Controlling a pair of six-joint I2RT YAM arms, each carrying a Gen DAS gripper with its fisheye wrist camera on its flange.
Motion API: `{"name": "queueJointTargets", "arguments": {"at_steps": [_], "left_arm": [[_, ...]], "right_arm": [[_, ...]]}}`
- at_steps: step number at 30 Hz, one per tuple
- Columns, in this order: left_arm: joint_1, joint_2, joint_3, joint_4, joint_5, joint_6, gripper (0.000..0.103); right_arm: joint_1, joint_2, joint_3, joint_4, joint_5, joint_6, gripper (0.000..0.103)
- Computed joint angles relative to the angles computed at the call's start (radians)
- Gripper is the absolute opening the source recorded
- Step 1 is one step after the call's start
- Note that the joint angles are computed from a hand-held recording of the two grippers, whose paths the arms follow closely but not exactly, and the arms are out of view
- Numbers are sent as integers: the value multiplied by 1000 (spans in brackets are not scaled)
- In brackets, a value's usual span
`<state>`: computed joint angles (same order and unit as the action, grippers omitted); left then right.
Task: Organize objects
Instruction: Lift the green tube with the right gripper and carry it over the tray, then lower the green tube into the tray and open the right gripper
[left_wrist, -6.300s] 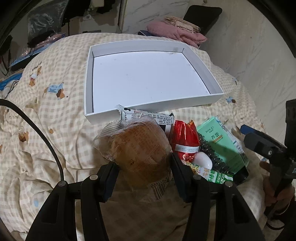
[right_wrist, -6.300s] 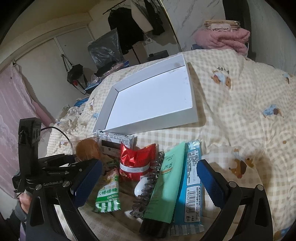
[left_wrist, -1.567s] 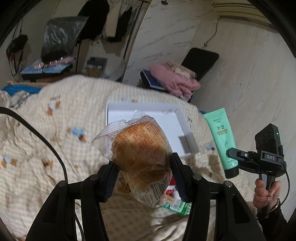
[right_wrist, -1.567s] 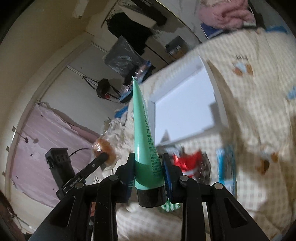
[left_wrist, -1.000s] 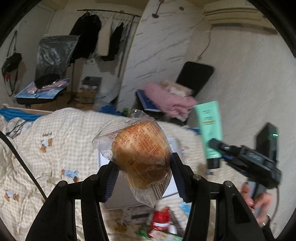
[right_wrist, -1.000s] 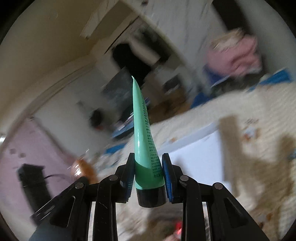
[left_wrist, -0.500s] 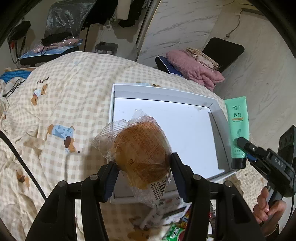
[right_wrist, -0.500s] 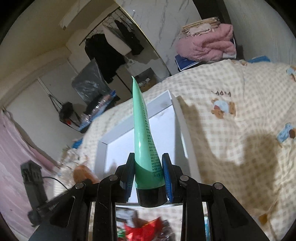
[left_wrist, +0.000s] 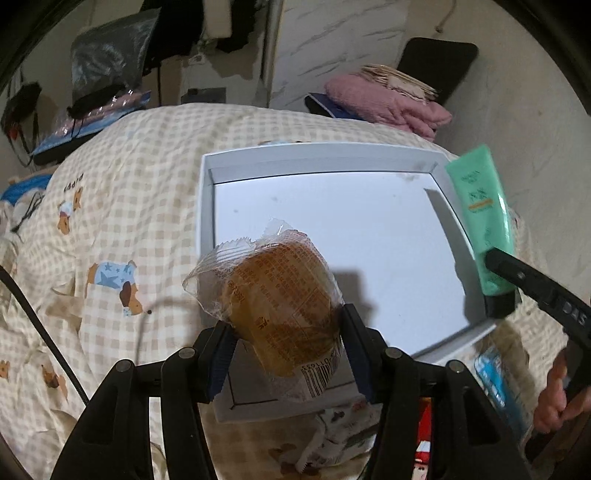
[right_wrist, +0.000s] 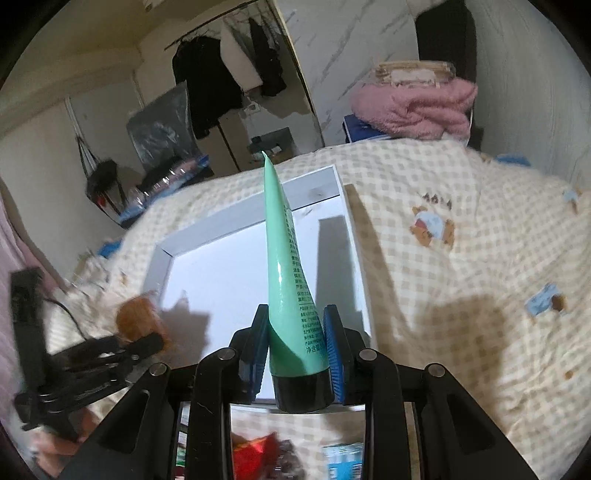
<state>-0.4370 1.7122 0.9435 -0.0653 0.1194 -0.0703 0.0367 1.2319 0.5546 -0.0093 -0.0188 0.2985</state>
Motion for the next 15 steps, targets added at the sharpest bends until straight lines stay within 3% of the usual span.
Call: {"name": "queueJointTargets", "arguments": {"at_steps": [3, 7, 11, 15], "left_arm": [[-16, -5, -12, 9, -27, 10, 59], [-10, -7, -22, 20, -11, 5, 62], [19, -16, -41, 50, 77, 11, 63], [-3, -14, -34, 42, 33, 21, 69]], "right_arm": [[58, 28, 19, -30, 138, -33, 30], [78, 48, 20, -29, 211, -58, 30], [109, 65, 27, -34, 273, -80, 30], [153, 89, 36, -36, 357, -101, 30]]}}
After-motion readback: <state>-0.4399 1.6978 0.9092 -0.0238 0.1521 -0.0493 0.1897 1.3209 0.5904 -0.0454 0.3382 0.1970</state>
